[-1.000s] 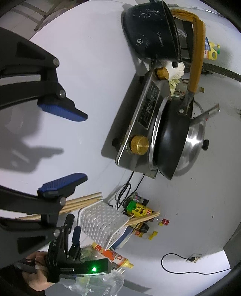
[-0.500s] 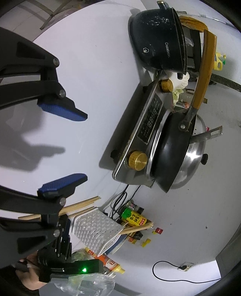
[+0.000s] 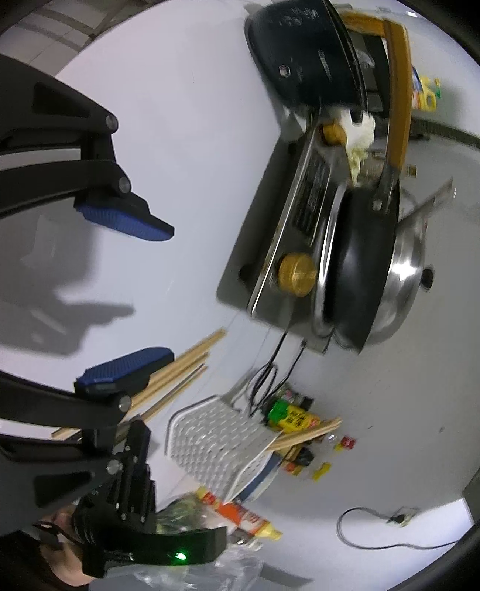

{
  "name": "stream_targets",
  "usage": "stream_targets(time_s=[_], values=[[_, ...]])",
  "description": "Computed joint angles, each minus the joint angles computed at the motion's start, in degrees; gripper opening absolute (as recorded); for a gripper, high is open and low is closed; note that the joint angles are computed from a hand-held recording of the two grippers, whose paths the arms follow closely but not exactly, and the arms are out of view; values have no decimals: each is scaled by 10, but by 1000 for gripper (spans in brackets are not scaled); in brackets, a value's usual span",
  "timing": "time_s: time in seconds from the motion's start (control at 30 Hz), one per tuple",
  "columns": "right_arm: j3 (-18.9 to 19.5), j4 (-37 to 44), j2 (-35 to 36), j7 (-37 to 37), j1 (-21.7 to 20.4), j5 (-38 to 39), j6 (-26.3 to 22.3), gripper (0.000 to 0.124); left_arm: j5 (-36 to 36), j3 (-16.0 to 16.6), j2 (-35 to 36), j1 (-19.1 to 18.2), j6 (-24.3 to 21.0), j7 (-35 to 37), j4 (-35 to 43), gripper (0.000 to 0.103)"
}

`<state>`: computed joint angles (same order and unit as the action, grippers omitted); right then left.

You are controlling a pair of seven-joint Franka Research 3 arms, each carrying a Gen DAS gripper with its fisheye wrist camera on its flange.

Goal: Organize utensils
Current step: 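Close the right gripper on one wooden chopstick and lift it, then close the left gripper on another chopstick and lift it upright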

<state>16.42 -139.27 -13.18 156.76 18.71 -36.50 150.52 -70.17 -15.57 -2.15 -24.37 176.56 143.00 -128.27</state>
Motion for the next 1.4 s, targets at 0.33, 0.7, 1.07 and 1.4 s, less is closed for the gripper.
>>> stream_targets(time_s=[0.33, 0.7, 1.07, 1.4], values=[[14, -81, -69, -9, -29, 20, 42, 5, 255, -30, 38, -7, -16, -181, 11, 60], [48, -119, -102, -13, -74, 34, 85, 5, 739, 5, 78, -18, -46, -543, 27, 61], [75, -130, -119, -21, -97, 53, 90, 21, 795, -26, 75, 27, -62, -586, 19, 61], [84, -131, -117, -27, -108, 57, 103, 21, 782, -40, 104, 41, -93, -569, 63, 61]])
